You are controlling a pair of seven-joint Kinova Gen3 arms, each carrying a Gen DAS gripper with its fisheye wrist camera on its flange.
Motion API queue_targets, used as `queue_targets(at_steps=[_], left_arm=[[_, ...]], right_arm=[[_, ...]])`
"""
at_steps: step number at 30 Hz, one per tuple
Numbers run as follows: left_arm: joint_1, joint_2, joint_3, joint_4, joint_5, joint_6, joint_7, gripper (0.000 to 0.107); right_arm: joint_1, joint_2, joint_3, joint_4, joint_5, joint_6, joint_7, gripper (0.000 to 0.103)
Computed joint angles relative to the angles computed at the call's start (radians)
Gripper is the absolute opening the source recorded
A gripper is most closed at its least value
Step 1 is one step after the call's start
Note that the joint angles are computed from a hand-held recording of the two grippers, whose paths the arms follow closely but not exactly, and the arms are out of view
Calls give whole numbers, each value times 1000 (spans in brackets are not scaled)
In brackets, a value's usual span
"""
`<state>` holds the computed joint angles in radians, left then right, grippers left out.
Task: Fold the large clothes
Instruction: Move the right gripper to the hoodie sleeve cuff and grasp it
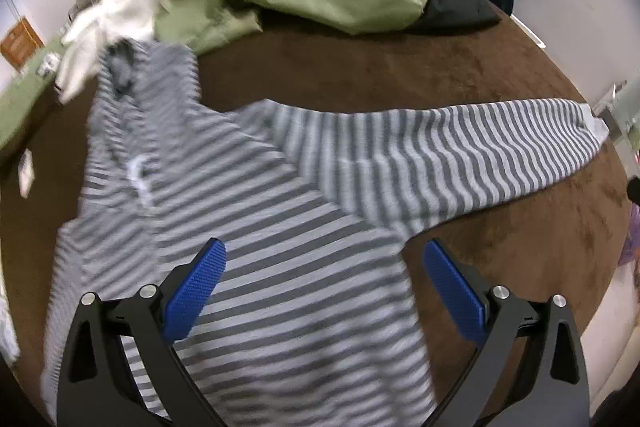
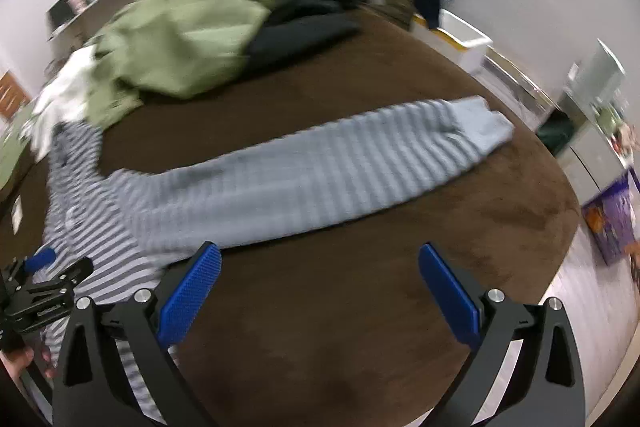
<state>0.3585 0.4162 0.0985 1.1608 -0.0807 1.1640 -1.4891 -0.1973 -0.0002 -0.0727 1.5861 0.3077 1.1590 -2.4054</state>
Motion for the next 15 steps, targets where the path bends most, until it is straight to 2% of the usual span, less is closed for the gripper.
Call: queue_targets(at_steps=[4, 9, 12, 15], left_arm=[[54, 71, -14, -21, -37, -48, 69, 97], [101, 153, -28, -92, -75, -55, 106, 97], [118, 190, -33, -132, -91, -53, 104, 97], [127, 222, -37, -162, -95, -44, 95, 97]], right_arm=[[69, -11, 54, 84, 31, -73, 25, 97], [162, -20, 102, 149, 37, -169, 65, 97], [220, -17, 135, 179, -9, -249, 128, 97], [284, -3, 174, 210, -107, -348, 208, 97]])
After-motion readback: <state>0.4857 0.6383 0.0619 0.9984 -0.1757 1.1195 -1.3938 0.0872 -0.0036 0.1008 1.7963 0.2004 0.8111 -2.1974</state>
